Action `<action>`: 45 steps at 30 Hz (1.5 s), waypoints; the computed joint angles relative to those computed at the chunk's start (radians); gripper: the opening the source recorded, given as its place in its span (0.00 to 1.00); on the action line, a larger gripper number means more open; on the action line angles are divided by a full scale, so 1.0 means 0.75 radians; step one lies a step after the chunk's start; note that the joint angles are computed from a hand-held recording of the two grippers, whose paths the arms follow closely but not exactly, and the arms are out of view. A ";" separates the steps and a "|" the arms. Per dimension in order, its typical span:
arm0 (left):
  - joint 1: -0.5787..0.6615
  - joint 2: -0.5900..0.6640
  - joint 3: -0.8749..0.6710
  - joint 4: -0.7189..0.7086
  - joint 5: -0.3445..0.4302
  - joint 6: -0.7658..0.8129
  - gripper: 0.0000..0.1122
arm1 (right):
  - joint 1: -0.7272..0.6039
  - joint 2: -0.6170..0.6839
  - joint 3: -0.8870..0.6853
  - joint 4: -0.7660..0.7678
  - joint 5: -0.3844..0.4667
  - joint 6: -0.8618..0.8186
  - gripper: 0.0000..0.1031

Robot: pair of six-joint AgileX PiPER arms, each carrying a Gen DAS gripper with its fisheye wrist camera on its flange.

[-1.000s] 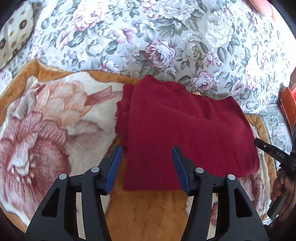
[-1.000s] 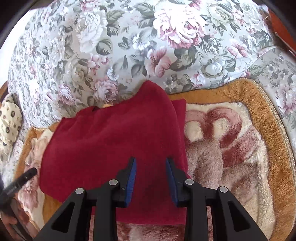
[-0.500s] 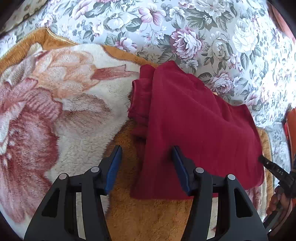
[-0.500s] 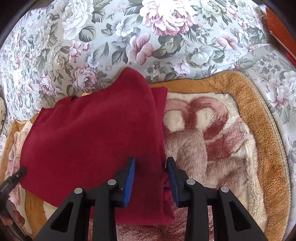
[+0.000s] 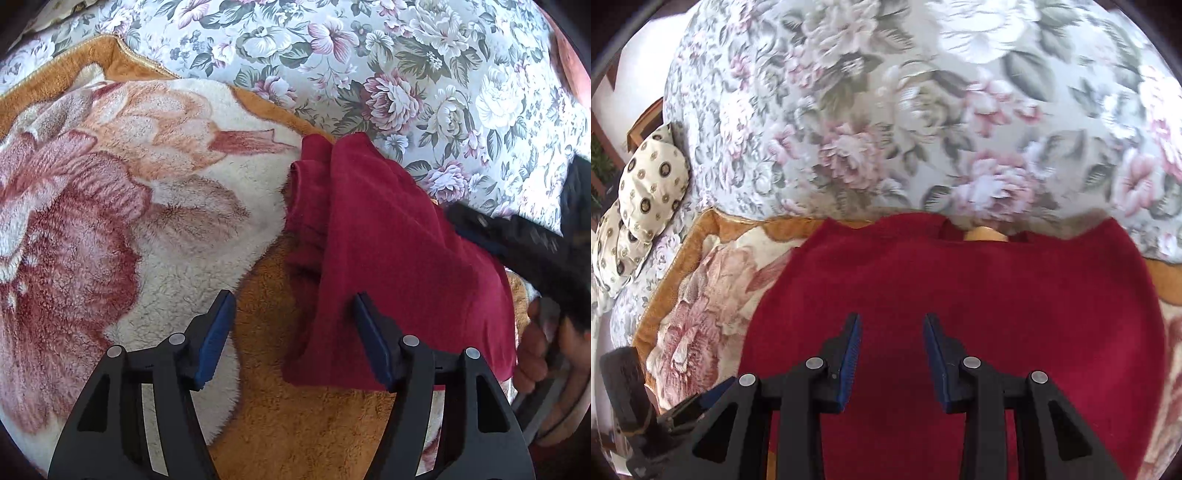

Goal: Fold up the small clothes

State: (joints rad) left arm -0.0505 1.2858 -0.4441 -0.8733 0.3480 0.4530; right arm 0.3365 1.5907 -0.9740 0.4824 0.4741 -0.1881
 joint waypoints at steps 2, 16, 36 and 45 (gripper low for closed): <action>0.002 0.012 -0.001 -0.039 -0.006 0.031 0.61 | 0.068 0.143 -0.161 0.022 0.039 0.018 0.32; 0.234 0.067 -0.017 -0.384 0.267 0.456 0.69 | 0.295 0.628 -0.851 -0.458 0.398 0.531 0.42; -0.046 0.083 -0.044 -0.138 -0.017 0.174 0.73 | 0.340 0.756 -1.077 -0.601 0.620 0.560 0.49; -0.030 0.117 -0.030 -0.379 -0.037 0.425 0.76 | 0.396 0.883 -1.242 -0.703 0.742 0.570 0.58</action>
